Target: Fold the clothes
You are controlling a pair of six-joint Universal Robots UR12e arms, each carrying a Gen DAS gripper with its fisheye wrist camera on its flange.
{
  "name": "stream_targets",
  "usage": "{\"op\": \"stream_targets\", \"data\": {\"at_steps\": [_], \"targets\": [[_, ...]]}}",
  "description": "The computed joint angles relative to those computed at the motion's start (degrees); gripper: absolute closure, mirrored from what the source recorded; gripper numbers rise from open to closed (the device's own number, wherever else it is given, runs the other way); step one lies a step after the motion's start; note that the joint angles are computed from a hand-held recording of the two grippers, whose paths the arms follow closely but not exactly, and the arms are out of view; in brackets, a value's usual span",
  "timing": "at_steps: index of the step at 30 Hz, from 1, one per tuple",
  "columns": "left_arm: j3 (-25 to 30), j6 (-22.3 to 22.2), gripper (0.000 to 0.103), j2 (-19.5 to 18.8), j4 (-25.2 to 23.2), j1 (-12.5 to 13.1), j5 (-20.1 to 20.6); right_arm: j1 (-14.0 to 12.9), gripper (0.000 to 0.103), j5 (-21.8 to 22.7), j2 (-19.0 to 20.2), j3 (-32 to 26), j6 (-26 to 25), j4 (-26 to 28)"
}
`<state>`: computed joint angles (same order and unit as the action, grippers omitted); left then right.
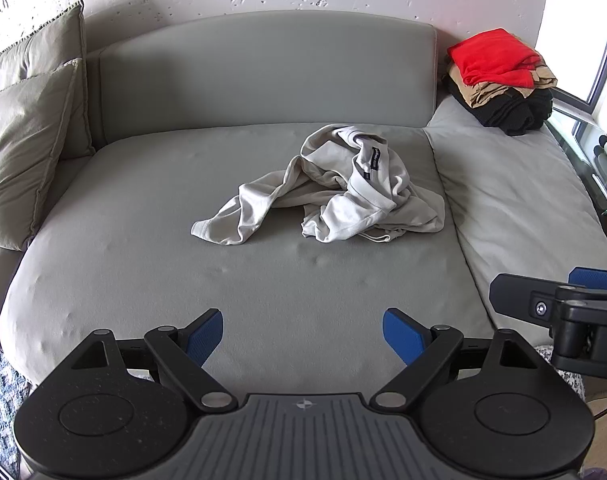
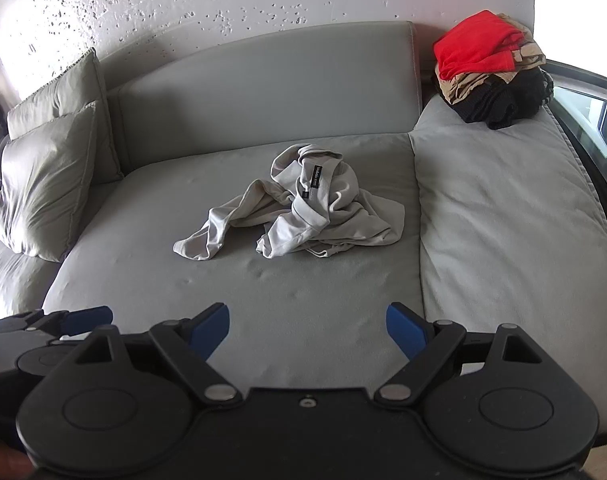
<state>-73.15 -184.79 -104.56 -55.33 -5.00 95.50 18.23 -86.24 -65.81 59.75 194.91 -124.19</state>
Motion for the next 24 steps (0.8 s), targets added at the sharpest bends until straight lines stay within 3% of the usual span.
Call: {"op": "stream_targets", "data": {"at_steps": [12,16,24], "targets": [[0.11,-0.11,0.016,-0.12,-0.56,0.14,-0.11,-0.01,0.017,0.15,0.06,0.03,0.21,0.28],[0.10,-0.27,0.016,-0.19,-0.53,0.32,-0.03,0.05,0.007,-0.12,0.10,0.22,0.54,-0.29],[0.28,-1.00,0.016,-0.87,0.37,1.31,0.84,-0.35,0.006,0.37,0.87,0.26,2.16,-3.19]]}}
